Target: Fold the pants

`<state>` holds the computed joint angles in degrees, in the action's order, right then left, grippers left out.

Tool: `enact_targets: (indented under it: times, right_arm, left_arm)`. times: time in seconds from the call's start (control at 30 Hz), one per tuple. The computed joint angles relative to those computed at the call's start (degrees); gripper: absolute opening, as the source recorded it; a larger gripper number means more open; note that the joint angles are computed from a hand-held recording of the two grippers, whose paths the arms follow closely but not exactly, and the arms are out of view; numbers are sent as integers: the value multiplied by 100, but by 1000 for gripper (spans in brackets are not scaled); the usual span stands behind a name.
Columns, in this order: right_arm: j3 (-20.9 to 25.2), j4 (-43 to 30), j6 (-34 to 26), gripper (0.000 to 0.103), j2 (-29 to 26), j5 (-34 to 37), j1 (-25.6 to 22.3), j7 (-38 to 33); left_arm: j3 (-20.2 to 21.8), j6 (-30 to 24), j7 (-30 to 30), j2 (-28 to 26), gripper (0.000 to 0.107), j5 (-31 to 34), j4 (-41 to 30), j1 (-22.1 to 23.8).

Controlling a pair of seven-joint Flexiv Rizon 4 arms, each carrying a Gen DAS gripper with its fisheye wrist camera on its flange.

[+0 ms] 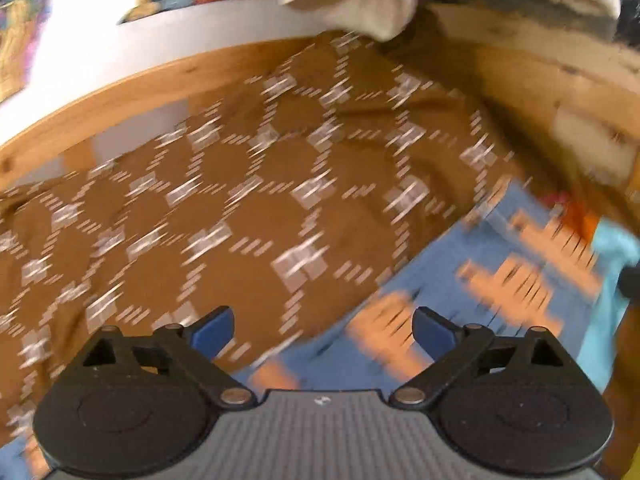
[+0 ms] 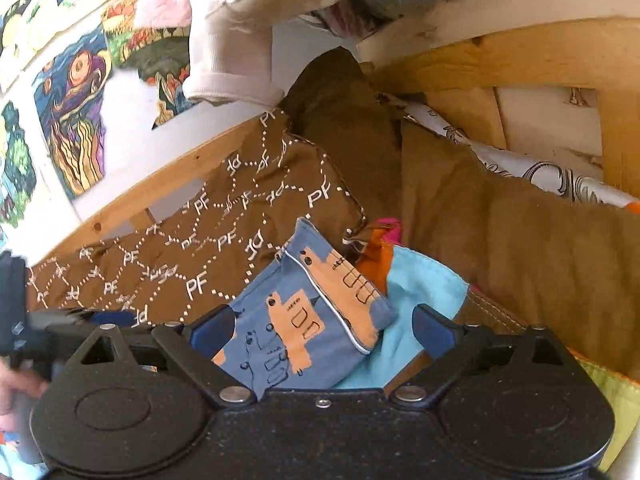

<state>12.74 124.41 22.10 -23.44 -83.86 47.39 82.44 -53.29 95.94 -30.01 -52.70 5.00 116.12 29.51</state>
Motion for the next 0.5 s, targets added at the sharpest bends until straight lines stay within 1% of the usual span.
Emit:
enact_targets:
  times: [0.07,0.13,0.17,0.2,0.23,0.27,0.3,0.37,0.43,0.47,0.5]
  right_arm:
    - [-49,59,36,96,-7,-288,-11,326]
    - [-103,179,133,96,13,-771,-88,863]
    - [-104,192,141,96,5,-873,-125,986]
    - [-93,192,145,96,-5,-893,-158,1030]
    - [-72,182,174,95,-19,-846,-190,997]
    - [-47,150,230,93,-40,-743,-219,858]
    - [-26,103,287,91,-63,-610,-238,648]
    - [20,-52,451,83,-137,-170,-263,-72]
    - [25,-214,559,81,-224,265,-238,-718]
    - [-7,-264,557,82,-255,359,-196,-829]
    - [-51,-262,556,82,-255,367,-160,-762]
  left_arm:
    - [-215,-156,156,-300,100,18,-165,-68]
    - [-155,-256,234,-415,100,-71,-413,-384]
    - [-43,-255,253,-413,100,-116,-509,-573]
    - [167,-235,259,-351,100,-156,-611,-826]
    - [491,-186,264,-251,100,-184,-737,-1155]
    - [814,-53,300,-198,103,-170,-853,-1466]
    - [960,58,362,-210,103,-127,-913,-1618]
    - [929,111,429,-284,103,-86,-928,-1607]
    - [943,91,449,-242,103,-77,-912,-1597]
    - [980,89,460,-192,103,-73,-895,-1607]
    - [1031,96,412,-100,102,-115,-873,-1627]
